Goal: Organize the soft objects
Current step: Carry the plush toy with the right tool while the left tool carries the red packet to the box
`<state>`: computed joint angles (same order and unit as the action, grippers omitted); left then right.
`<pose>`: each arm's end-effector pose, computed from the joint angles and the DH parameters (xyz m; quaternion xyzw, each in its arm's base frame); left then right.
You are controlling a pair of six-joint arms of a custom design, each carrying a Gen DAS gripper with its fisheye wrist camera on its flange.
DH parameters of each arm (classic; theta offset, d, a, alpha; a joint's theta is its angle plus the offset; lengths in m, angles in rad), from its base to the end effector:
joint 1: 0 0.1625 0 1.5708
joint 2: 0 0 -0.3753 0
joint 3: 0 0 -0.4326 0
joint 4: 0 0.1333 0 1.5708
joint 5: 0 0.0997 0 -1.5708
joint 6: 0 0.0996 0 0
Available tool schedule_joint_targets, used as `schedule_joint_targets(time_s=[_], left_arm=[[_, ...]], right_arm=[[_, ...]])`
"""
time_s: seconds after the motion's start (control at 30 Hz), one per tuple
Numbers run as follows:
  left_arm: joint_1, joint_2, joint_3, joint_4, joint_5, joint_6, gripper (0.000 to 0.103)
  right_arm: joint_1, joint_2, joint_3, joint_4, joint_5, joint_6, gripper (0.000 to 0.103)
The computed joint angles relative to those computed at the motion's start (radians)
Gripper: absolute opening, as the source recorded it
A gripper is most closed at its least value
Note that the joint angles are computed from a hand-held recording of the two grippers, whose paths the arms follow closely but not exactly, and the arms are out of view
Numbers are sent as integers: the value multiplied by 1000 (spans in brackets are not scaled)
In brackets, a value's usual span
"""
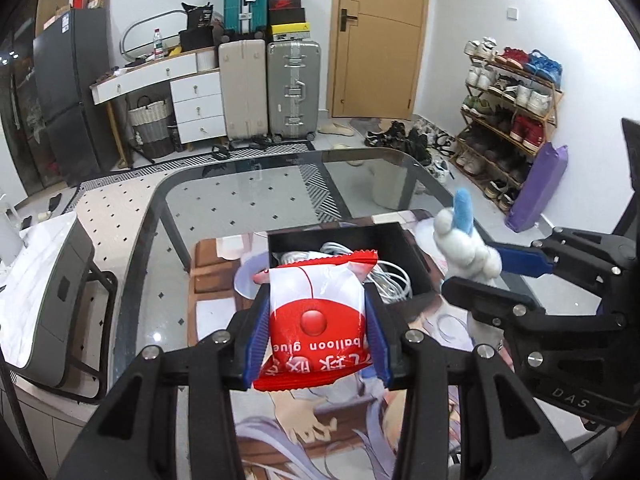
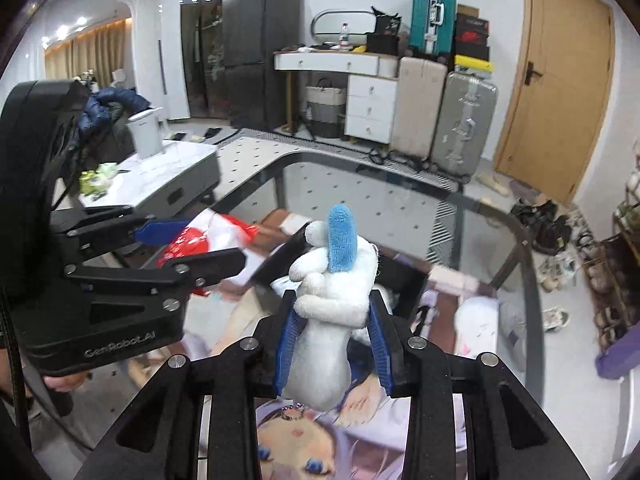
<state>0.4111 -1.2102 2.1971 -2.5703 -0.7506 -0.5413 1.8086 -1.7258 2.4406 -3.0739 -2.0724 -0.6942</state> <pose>-0.3498 -0.3774 0.0861 0.2767 0.8743 -0.3035 0.2586 0.1775 -0.3696 0.2589 0.3167 -0.8419 0.3105 0.3074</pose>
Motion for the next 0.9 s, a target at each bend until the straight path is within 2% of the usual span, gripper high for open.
schedule_joint_targets(time_s=[0.3,0.5,0.6,0.83,0.9], left_arm=[[65,109,-50,-120,39,82,42],[111,175,-79,-188,11,109,42],[122,200,-83,-220,15,120,42],[150,235,-110,-220,-8,137,42],[158,247,-119,-209,-14,145,42]], right_arm=[[-44,157,-92,-121,18,-3,34],[-87,238,-121,-192,41,-1,34],[-107,259,-129,-191,52,7,34],[-159,307,-143,-239,93,-21,34],[-177,313,-148,-216,97,-11,34]])
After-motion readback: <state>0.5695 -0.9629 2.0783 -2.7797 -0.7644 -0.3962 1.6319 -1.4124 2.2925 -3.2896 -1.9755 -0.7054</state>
